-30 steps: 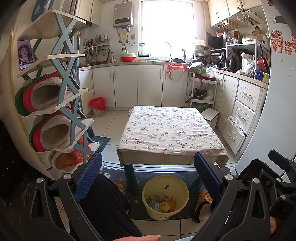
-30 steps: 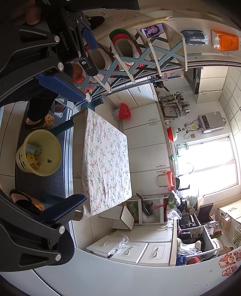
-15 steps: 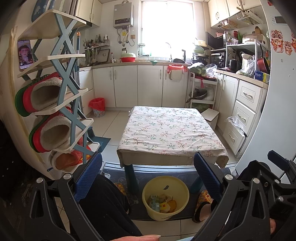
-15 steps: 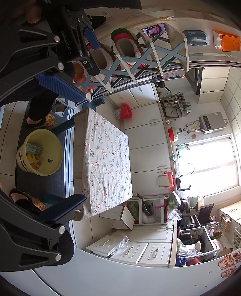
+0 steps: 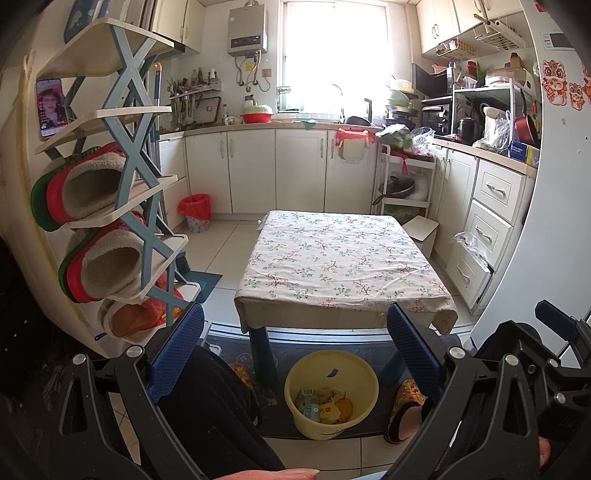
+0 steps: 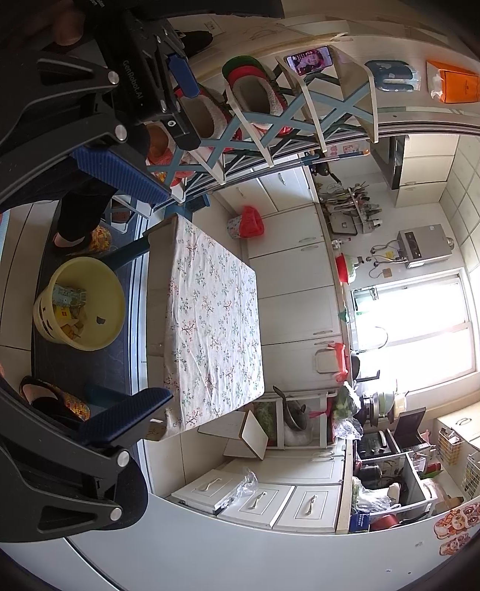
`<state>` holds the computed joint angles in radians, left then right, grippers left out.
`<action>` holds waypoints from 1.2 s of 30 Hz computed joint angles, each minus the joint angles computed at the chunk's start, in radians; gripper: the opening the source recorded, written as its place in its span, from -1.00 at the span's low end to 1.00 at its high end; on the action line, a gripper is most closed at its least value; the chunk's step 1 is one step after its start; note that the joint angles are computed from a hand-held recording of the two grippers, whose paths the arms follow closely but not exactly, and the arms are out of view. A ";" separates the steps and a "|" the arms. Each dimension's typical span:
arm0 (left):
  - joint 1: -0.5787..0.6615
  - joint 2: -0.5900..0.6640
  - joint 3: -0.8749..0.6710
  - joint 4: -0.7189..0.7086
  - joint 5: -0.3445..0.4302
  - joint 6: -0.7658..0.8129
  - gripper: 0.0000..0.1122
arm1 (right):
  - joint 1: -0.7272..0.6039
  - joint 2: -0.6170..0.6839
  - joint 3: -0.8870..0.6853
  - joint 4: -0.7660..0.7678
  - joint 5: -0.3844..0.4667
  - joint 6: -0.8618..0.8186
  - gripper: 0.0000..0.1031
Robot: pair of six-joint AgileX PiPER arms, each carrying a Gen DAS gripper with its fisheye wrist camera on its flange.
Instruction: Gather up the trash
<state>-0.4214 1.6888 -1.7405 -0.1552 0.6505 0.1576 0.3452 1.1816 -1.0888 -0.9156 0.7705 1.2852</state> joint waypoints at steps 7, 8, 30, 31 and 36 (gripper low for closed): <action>-0.002 -0.002 0.002 -0.002 -0.001 -0.001 0.69 | -0.006 0.001 0.004 0.002 -0.008 -0.005 0.86; -0.004 -0.004 0.004 0.002 -0.002 -0.005 0.69 | -0.001 0.000 0.006 -0.003 -0.004 0.001 0.86; 0.018 0.045 -0.039 -0.156 0.044 0.105 0.69 | -0.139 -0.005 0.008 0.177 -0.111 -0.222 0.86; 0.009 0.055 -0.046 -0.127 0.042 0.094 0.69 | -0.145 0.005 0.007 0.182 -0.120 -0.227 0.86; -0.030 0.177 -0.200 0.000 0.107 0.009 0.69 | -0.243 0.051 -0.001 0.289 -0.194 -0.336 0.86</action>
<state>-0.4518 1.8659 -1.9410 -0.1556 0.7573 0.1670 0.1026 1.2330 -1.0902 -0.6262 0.5761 0.9495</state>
